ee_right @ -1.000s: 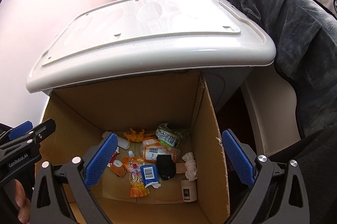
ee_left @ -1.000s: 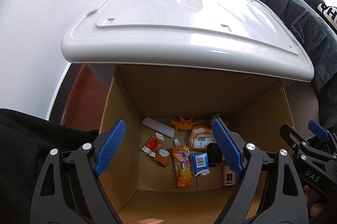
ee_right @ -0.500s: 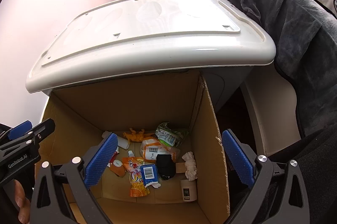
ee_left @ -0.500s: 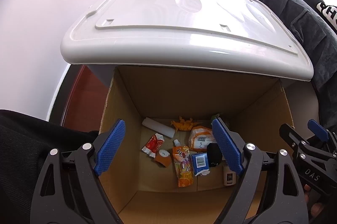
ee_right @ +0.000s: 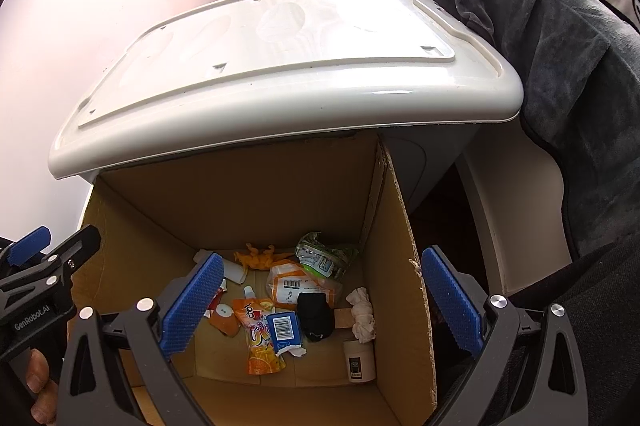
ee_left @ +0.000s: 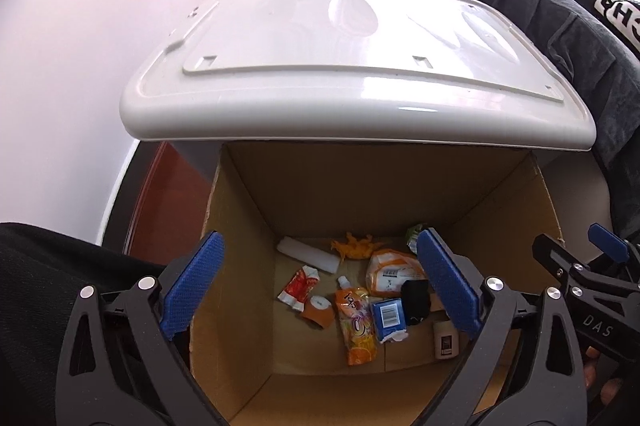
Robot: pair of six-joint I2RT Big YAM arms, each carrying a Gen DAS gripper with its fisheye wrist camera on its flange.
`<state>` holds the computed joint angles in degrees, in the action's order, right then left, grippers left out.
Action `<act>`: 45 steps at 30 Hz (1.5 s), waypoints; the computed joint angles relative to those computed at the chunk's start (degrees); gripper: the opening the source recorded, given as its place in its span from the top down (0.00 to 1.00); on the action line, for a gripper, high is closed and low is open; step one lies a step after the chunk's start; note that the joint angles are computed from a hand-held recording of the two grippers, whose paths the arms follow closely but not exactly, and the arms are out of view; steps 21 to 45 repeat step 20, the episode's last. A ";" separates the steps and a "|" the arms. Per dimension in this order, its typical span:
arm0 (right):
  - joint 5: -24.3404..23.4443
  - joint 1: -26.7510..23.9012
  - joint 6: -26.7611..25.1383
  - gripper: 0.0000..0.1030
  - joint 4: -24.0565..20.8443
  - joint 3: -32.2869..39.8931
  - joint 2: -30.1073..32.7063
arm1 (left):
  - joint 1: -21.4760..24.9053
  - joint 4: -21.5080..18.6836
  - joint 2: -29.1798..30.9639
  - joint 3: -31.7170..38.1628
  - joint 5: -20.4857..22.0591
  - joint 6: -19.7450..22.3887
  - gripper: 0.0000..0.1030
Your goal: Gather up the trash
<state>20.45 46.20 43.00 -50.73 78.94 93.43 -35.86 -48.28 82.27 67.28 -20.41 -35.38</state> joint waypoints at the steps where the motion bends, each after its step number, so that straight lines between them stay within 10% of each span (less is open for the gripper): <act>1: -0.03 0.00 0.06 0.05 -0.05 0.02 0.03 | 0.06 0.14 0.02 -0.03 0.35 0.20 0.08; 45: 0.75 -0.24 1.02 0.05 -0.06 -0.19 -0.26 | 0.60 -1.10 0.31 0.24 2.10 -0.73 0.08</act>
